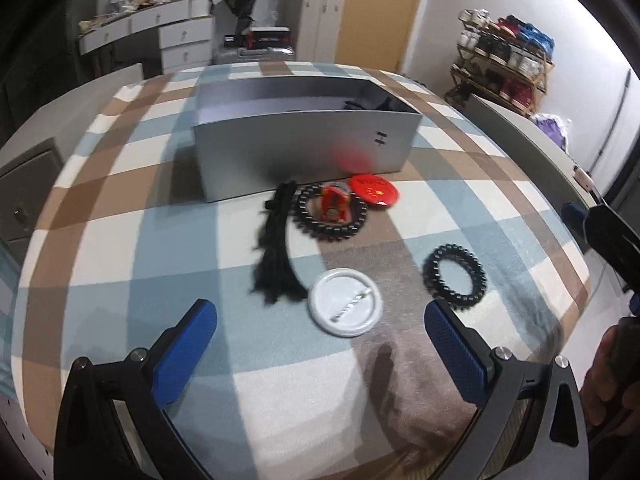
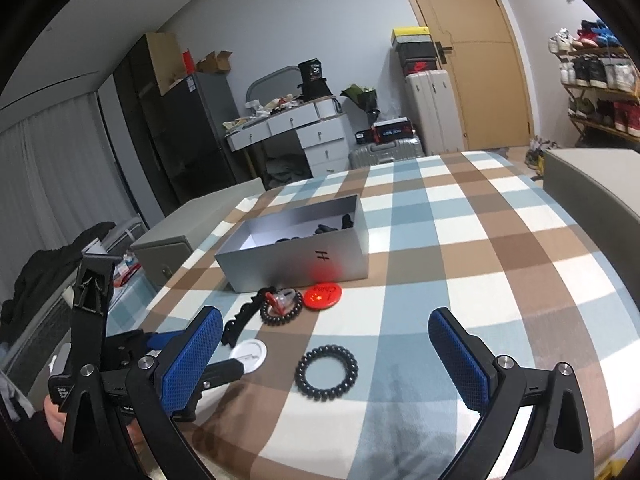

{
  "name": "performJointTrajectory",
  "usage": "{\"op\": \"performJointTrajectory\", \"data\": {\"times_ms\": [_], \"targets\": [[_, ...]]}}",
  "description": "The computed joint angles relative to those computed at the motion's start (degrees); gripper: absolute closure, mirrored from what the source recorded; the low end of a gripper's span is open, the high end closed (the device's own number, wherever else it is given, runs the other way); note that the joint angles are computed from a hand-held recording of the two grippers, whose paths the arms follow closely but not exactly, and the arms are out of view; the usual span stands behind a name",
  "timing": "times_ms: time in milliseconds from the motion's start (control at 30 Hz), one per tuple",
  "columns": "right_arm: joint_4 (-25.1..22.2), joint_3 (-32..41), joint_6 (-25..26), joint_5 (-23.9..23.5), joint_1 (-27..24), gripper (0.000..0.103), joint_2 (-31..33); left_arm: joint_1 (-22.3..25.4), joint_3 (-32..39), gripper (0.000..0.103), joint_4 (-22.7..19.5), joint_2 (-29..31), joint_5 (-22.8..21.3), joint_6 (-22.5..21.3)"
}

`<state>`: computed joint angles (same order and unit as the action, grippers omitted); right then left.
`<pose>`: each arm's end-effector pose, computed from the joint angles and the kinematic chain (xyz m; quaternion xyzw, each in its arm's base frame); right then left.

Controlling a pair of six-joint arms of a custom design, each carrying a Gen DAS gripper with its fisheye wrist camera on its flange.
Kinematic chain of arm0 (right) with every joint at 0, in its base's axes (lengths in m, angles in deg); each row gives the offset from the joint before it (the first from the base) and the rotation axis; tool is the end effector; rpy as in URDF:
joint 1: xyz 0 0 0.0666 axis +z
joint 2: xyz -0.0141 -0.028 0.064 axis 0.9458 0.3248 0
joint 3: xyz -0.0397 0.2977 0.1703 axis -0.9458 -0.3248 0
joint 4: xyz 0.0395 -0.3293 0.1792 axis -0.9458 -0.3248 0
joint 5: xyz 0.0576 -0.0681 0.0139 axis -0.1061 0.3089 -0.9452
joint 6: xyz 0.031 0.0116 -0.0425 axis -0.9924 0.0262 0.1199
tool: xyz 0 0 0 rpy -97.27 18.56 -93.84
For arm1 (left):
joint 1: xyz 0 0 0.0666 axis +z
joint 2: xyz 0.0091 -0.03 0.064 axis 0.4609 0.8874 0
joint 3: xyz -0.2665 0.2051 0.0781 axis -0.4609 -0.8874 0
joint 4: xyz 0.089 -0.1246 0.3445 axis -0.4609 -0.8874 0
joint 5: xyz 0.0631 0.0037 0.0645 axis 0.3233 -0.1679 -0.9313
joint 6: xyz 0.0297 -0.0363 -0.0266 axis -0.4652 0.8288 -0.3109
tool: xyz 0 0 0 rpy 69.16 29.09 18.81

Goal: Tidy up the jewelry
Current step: 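Lower the left tool around the white badge while the right tool reaches another hair tie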

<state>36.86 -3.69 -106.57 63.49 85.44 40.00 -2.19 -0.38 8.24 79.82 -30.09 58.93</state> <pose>0.3504 0.0926 0.3080 -0.0004 0.8471 0.1808 0.4998 0.4100 -0.2347 0.3096 0.1545 0.9286 -0.1278 0.3122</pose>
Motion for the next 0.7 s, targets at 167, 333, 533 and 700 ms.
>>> {"op": "performJointTrajectory", "data": {"times_ms": [167, 333, 533, 700], "targets": [[0.31, -0.95, -0.19, -0.10, -0.41, 0.000, -0.91, -0.20, 1.92, 0.016, -2.56, 1.60, 0.14, -1.09], [0.53, -1.41, 0.51, 0.08, -0.15, 0.000, -1.50, -0.86, 3.13, 0.034, -4.14, 2.44, -1.11, -2.28], [1.07, -1.77, 0.36, 0.02, -0.12, 0.000, -1.92, -1.35, 3.88, 0.048, -4.49, 3.06, -2.81, -2.83], [0.74, -2.06, 0.07, -0.30, -0.26, 0.000, -2.50, -1.14, 4.70, 0.073, -5.35, 3.27, 0.20, -3.60]]}}
